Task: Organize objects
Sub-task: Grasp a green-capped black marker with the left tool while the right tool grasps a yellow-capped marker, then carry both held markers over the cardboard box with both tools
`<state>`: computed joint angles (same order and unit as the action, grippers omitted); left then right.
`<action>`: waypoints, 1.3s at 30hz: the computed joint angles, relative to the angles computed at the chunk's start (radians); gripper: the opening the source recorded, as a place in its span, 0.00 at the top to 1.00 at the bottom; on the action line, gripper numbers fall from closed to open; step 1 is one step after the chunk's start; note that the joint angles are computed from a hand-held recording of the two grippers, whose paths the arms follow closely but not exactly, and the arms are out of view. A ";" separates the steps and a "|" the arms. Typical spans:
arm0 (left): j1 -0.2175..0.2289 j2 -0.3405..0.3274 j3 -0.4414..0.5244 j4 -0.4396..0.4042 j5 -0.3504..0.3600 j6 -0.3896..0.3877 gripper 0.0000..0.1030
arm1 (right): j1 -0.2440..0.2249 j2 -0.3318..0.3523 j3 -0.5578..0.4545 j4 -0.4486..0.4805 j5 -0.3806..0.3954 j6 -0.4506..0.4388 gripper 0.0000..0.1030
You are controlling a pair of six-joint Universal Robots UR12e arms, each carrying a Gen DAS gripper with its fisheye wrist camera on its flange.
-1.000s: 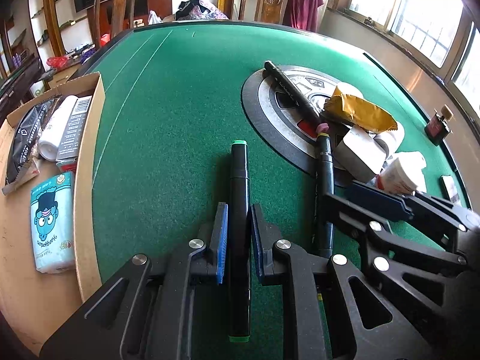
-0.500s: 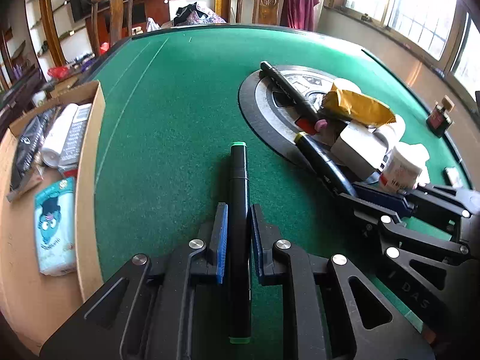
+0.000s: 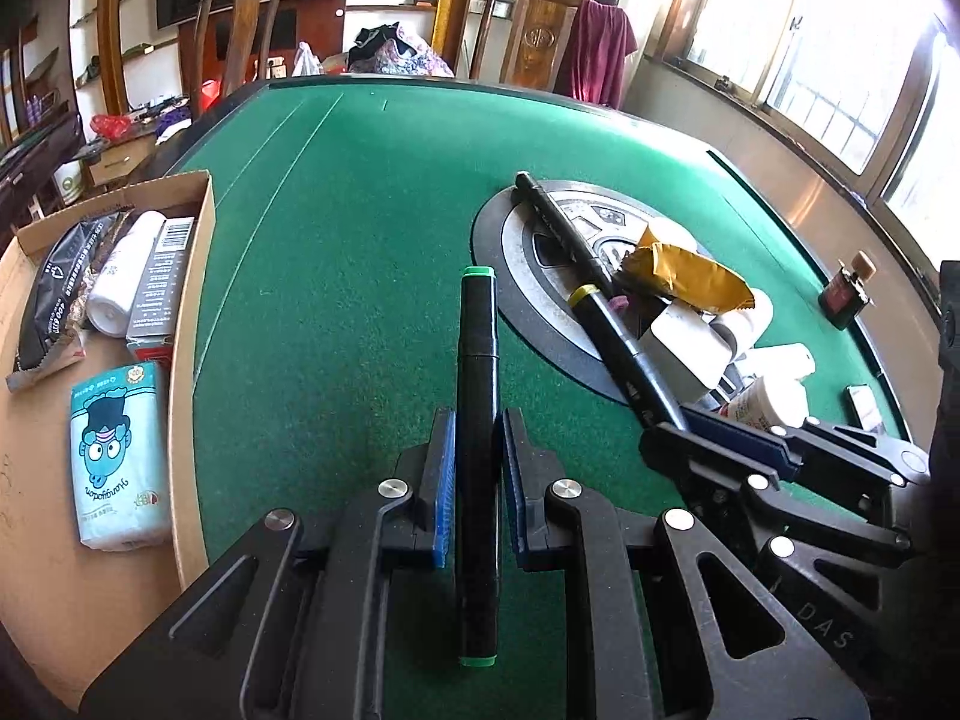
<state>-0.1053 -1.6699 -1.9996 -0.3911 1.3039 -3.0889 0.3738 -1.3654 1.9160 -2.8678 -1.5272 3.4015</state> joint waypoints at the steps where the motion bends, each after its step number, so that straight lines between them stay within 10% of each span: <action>1: 0.001 0.001 -0.001 0.003 -0.003 -0.002 0.86 | 0.001 0.000 0.001 -0.005 -0.002 0.002 0.88; 21: -0.073 -0.029 0.000 0.004 0.199 0.101 0.85 | -0.002 0.009 0.000 0.011 -0.006 0.013 0.88; 39: -0.010 0.000 -0.010 0.043 0.040 0.019 0.86 | -0.003 0.003 0.009 -0.032 -0.010 0.020 0.87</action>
<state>-0.1155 -1.6701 -2.0093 -0.3481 1.3438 -3.0702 0.3712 -1.3621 1.9252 -2.8995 -1.5372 3.4214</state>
